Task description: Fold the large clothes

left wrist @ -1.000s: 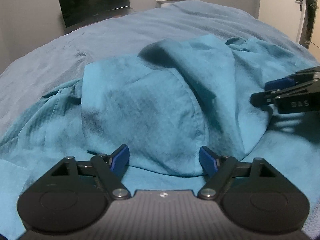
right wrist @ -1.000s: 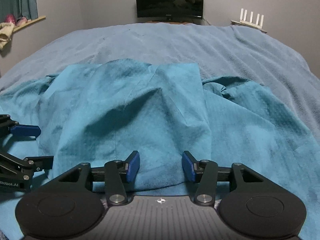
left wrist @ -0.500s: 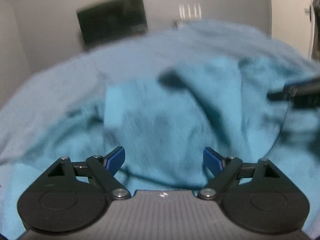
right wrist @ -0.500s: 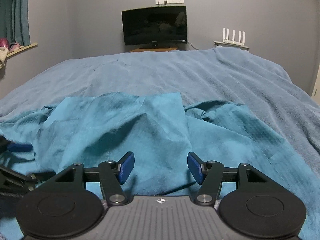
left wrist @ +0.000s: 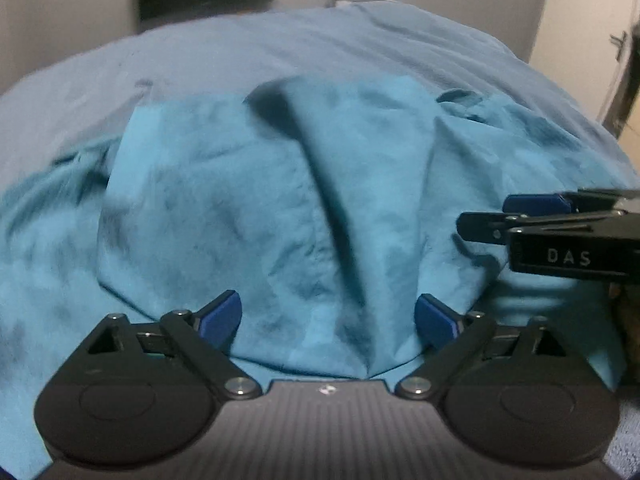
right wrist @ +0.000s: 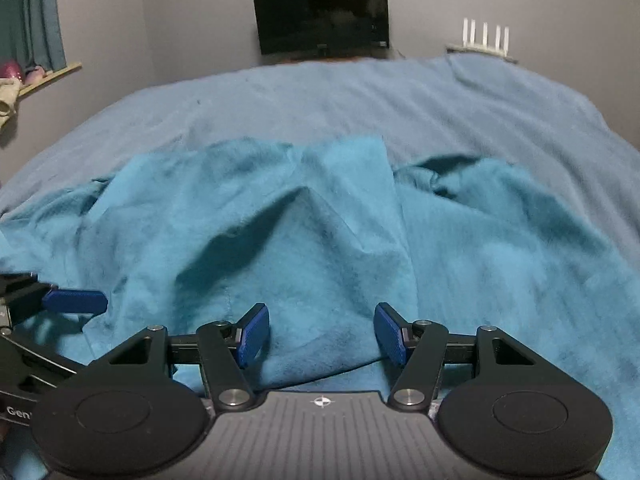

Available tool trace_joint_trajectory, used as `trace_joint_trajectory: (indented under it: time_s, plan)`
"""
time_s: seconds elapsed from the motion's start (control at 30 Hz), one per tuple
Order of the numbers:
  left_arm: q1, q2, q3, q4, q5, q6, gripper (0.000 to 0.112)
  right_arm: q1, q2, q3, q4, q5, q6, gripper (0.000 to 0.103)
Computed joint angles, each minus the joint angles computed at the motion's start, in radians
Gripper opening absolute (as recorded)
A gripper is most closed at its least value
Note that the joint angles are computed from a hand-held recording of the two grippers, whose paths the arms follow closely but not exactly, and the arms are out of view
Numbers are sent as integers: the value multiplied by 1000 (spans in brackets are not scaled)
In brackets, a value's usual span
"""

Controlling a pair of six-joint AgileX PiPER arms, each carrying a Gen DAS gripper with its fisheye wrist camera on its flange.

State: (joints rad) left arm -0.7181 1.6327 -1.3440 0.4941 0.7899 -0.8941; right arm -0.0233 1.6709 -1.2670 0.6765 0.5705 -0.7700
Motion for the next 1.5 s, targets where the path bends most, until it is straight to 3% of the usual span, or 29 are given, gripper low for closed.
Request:
trace_joint_trajectory:
  time_s: [0.1,0.3,0.5,0.63,0.8,1.0,1.07,1.17,1.27,1.37,1.5]
  plan:
    - [-6,-10,8,9,7,-15,95,9,0,6,-17,-9,3,62]
    - [-69,-19,-37,67,117,-54,95,17,5,1,-52,-6,33,63]
    - [-108,-93,25,87,129,-125,95,3,2,-3,-31,1,28,66]
    - [-128,-117,74,121,121,-185,95,-39,-57,50,60,-63,19,74]
    - [-128,-156,146,138,69,-246,95,-106,-183,134,29,-154,241,86]
    - [-124,-178,169,136,50,-260,95,-264,-359,237,107,-115,354,86]
    - [-121,-189,181,134,39,-265,95,-303,-399,240,21,-112,464,87]
    - [-119,-208,199,135,25,-280,95,-391,-403,199,-91,-28,651,87]
    - [-120,-220,212,137,16,-287,95,-476,-324,80,-167,175,811,87]
    - [-123,-224,217,141,15,-288,95,-538,-220,-6,-87,369,837,87]
    - [-120,-230,224,140,8,-289,95,-492,-162,-50,-133,381,893,87]
